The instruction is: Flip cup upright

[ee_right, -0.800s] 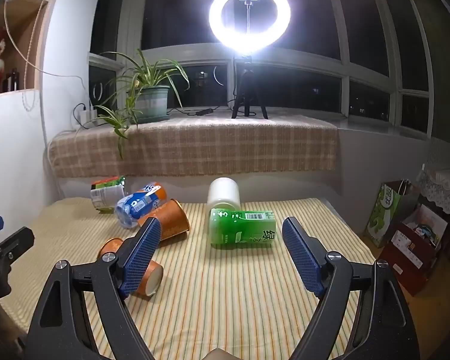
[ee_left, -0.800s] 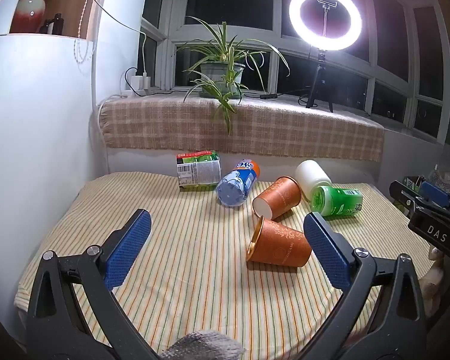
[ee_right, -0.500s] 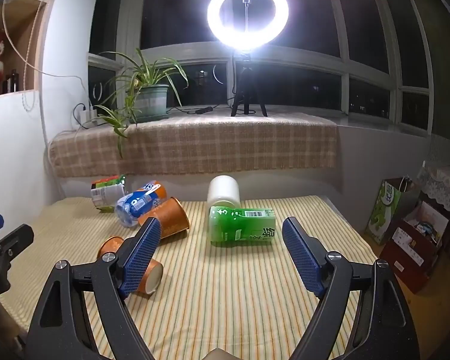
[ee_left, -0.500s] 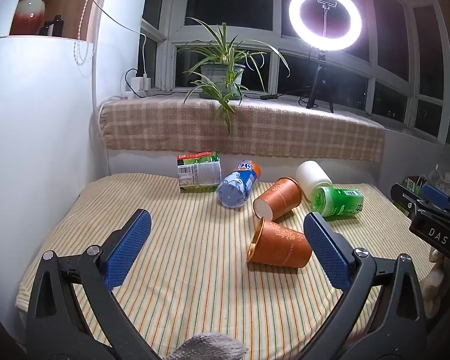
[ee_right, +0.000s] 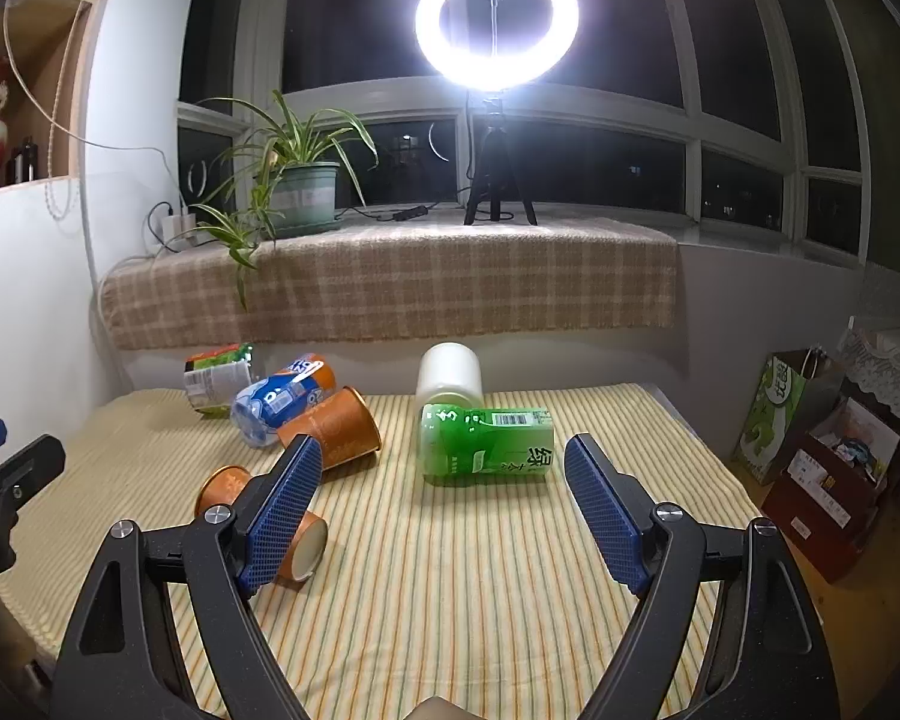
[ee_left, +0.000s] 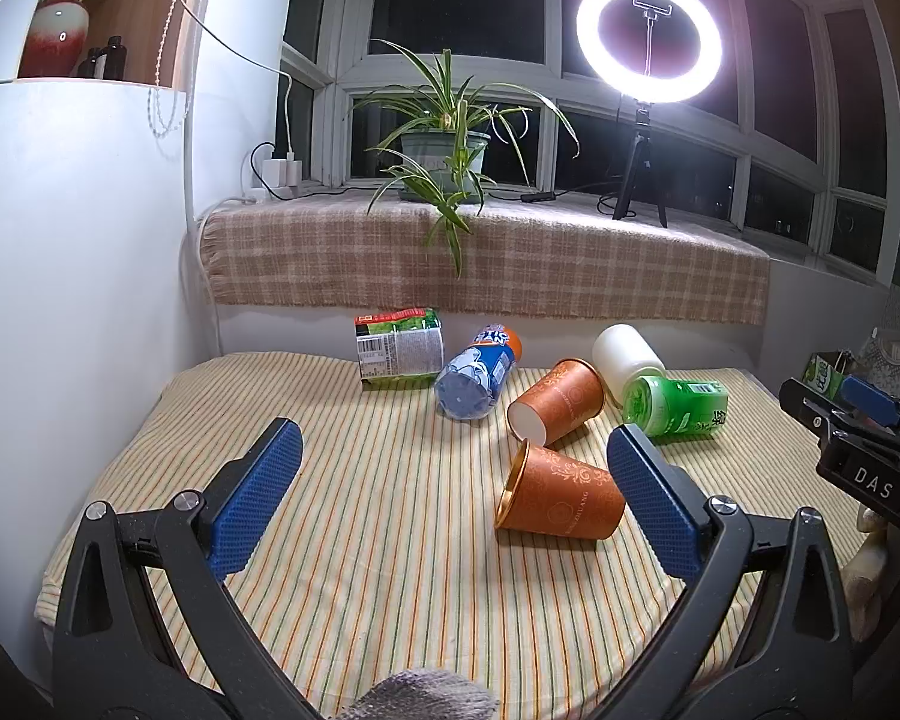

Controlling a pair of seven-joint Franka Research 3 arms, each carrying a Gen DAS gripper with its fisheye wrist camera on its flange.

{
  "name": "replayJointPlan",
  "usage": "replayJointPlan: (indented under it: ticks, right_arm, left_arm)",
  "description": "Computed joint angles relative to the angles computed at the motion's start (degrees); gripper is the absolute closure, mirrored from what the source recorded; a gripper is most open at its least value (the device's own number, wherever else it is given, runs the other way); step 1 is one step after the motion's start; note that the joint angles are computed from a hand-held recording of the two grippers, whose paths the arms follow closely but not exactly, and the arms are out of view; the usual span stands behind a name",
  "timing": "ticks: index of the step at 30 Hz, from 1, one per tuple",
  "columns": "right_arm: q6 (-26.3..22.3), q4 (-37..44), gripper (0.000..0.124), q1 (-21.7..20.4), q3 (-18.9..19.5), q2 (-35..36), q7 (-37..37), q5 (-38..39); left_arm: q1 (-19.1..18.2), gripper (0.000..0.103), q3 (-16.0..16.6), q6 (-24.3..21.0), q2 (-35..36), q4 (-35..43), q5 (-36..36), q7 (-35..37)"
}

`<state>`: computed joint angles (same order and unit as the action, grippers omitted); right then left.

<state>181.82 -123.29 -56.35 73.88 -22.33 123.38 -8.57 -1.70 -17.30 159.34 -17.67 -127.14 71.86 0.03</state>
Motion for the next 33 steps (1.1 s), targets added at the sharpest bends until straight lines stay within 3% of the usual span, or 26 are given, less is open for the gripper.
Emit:
replayJointPlan:
  ticks: [33]
  right_arm:
    - [-1.9,0.4,0.04,1.8,-1.6,2.7,2.5,-3.5]
  left_arm:
    - [-0.2,0.0,0.1,-0.2,0.0,0.0,0.2,0.0]
